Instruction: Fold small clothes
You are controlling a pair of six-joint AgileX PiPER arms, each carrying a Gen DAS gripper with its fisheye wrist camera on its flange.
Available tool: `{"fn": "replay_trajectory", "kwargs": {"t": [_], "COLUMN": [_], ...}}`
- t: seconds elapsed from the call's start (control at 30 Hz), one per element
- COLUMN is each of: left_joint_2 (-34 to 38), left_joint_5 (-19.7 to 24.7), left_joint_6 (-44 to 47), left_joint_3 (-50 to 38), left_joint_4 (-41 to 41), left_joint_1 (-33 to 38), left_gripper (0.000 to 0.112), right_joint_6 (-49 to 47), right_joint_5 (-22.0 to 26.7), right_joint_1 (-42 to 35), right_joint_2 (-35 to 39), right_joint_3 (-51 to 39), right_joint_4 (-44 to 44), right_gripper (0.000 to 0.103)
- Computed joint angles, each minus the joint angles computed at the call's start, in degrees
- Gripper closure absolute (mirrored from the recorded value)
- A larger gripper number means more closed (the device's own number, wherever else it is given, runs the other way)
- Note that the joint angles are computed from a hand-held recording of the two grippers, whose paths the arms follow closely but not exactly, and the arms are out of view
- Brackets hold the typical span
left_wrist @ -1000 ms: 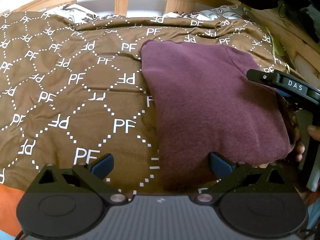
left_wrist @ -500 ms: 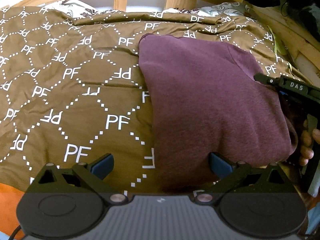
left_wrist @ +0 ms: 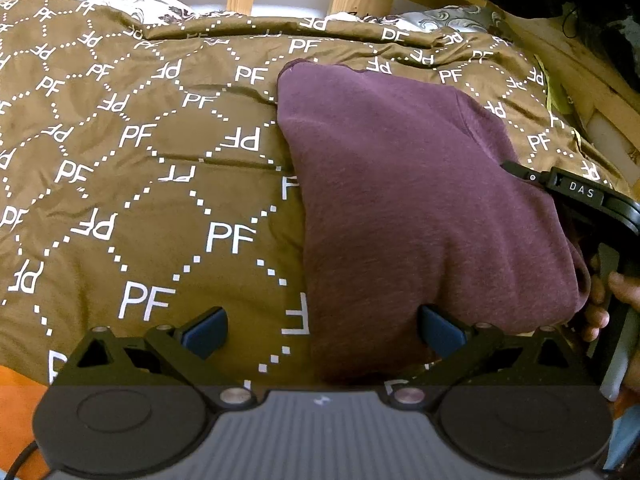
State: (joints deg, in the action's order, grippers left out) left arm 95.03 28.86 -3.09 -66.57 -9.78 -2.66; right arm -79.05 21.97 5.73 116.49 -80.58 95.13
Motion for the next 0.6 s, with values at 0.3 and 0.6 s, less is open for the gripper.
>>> {"fn": "replay_trajectory", "kwargs": {"t": [0.3, 0.6], "left_joint_2": [0.1, 0.1], "left_joint_5": [0.3, 0.1], "left_joint_6": [0.7, 1.1], "left_joint_3": [-0.1, 0.1], "left_joint_4": [-1.2, -1.7], "left_joint_1": [0.4, 0.6], "left_gripper": [0.009, 0.009], "right_joint_6": [1.0, -1.6], "right_joint_5": [3.3, 8.6], "right_joint_1": [-1.2, -1.1], "right_joint_2": [0.5, 0.2], "right_joint_3": [-0.4, 0.5], "right_joint_4": [0.3, 3.0], "right_gripper": [0.060, 0.019]}}
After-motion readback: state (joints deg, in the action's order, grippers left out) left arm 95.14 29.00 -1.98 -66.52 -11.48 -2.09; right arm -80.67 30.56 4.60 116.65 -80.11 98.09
